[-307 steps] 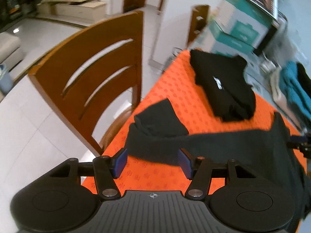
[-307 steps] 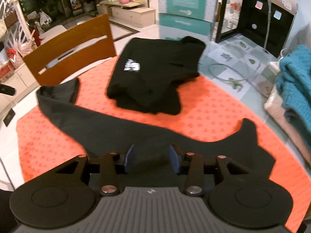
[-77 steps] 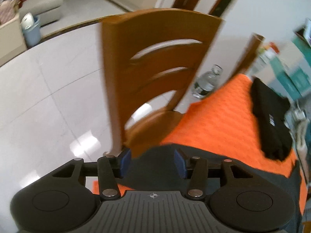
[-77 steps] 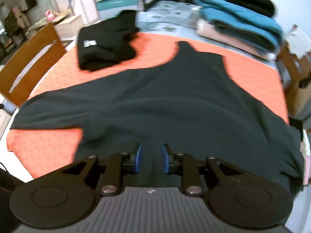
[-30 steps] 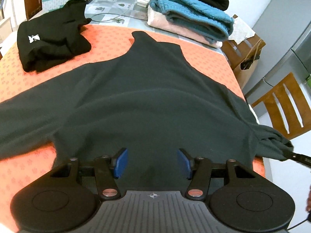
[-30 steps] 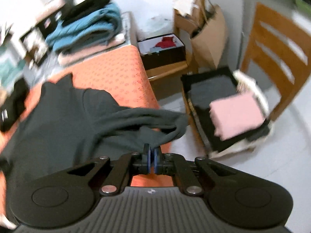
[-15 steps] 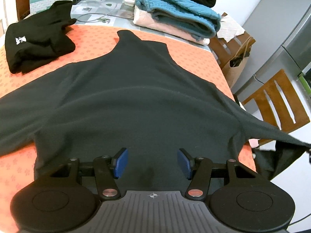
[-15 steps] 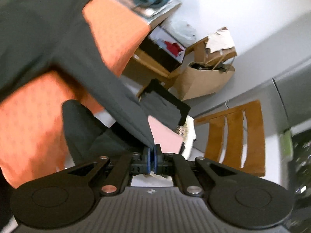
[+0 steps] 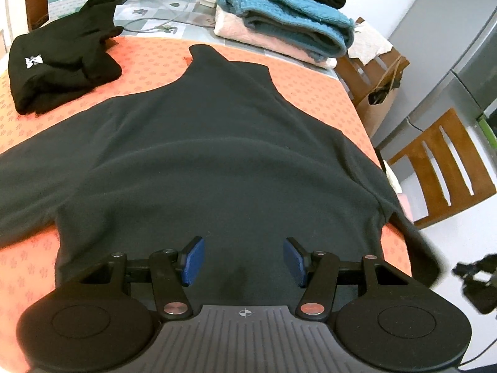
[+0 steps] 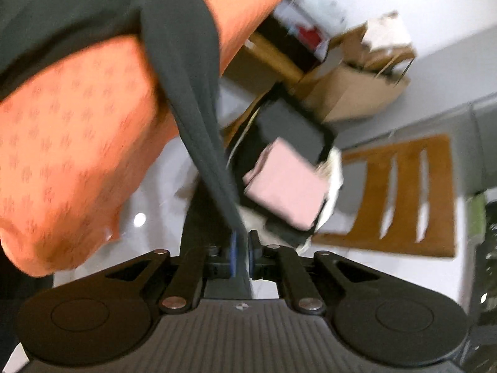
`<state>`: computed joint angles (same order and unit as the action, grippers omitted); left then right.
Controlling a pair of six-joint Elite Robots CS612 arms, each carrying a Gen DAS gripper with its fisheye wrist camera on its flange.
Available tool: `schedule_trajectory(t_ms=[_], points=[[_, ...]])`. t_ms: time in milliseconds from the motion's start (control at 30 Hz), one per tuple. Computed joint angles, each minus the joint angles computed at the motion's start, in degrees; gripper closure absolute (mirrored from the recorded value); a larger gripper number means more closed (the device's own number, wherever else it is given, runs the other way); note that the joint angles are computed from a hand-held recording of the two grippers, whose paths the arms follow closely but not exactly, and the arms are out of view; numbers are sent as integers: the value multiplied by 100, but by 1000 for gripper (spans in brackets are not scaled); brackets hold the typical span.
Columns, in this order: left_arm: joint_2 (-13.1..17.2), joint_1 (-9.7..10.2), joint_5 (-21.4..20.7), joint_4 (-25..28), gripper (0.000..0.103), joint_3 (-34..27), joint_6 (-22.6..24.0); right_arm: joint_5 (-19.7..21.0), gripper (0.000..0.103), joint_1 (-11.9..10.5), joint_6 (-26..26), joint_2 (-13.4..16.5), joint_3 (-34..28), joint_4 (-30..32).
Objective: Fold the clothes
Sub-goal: 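Grasp the other sweatshirt sleeve with the right gripper and lift it, then fold the held sleeve and side across the body with the right gripper, then release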
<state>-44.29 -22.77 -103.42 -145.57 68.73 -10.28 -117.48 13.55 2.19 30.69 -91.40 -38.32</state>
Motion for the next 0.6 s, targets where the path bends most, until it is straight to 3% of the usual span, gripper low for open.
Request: schedule_trajectory(t_ms=[133,233,433,600], points=[[-4,19,8,64,44,-14,-11,310,91,-1,392,64,-130,-35],[6,44,7,133,44,-39,-57,494,82,-7,734,81,-214,-271],[-48,98,176,154,43,53,-64,1043,78,-99,1313,127,-362,-1178],[-177,194,575,144,42,315,-315,1412,78,-159,1298,141,-193,-1791]])
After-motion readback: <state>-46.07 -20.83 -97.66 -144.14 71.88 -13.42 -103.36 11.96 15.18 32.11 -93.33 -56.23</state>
